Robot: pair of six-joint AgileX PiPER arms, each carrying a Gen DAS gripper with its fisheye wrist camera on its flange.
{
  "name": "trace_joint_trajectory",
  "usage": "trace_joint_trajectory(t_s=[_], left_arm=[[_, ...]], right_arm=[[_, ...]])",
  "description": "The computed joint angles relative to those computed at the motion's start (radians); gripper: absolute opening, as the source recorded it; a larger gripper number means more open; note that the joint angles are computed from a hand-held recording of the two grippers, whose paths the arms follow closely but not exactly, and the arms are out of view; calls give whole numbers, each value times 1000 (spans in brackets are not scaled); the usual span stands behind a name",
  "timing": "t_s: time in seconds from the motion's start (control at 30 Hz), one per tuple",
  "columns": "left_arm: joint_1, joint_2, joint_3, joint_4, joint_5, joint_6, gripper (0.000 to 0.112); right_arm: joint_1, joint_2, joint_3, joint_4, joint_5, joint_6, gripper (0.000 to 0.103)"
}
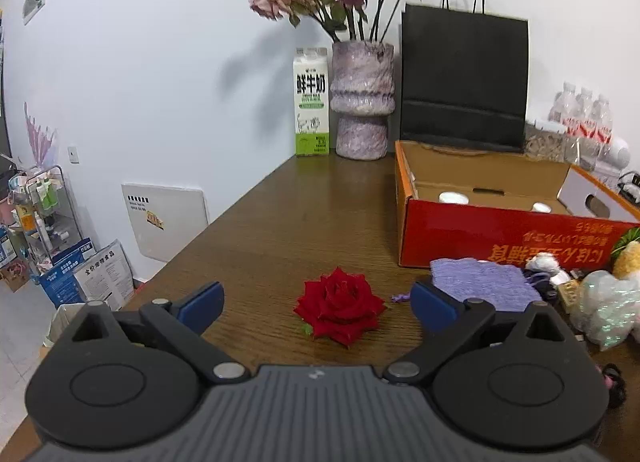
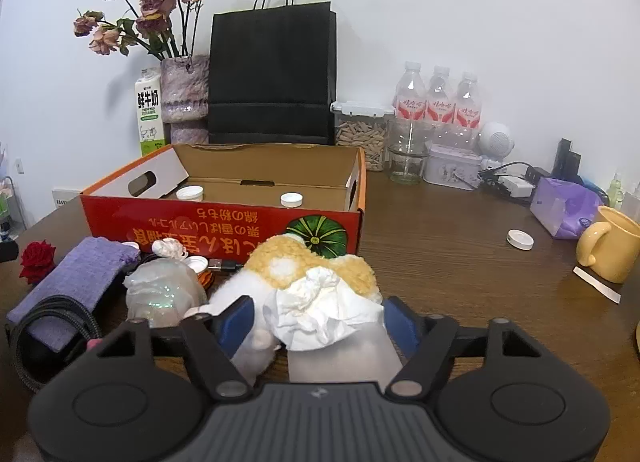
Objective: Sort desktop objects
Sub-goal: 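Grasp the red rose with the left tool while the right tool grasps the white tissue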
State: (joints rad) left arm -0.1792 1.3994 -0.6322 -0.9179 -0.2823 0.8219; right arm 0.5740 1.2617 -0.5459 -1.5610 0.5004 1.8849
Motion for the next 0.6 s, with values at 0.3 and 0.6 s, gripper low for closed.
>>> trace_joint_trajectory(t_s=[0.3,0.6], left_arm=[[27,132,-132,-171,58,196,96],[51,203,-189,-119,124,151,76]], right_arm=[[-34,44,-28,-29,-27,10,57],[-72,47,-24,-46,-69,36,30]])
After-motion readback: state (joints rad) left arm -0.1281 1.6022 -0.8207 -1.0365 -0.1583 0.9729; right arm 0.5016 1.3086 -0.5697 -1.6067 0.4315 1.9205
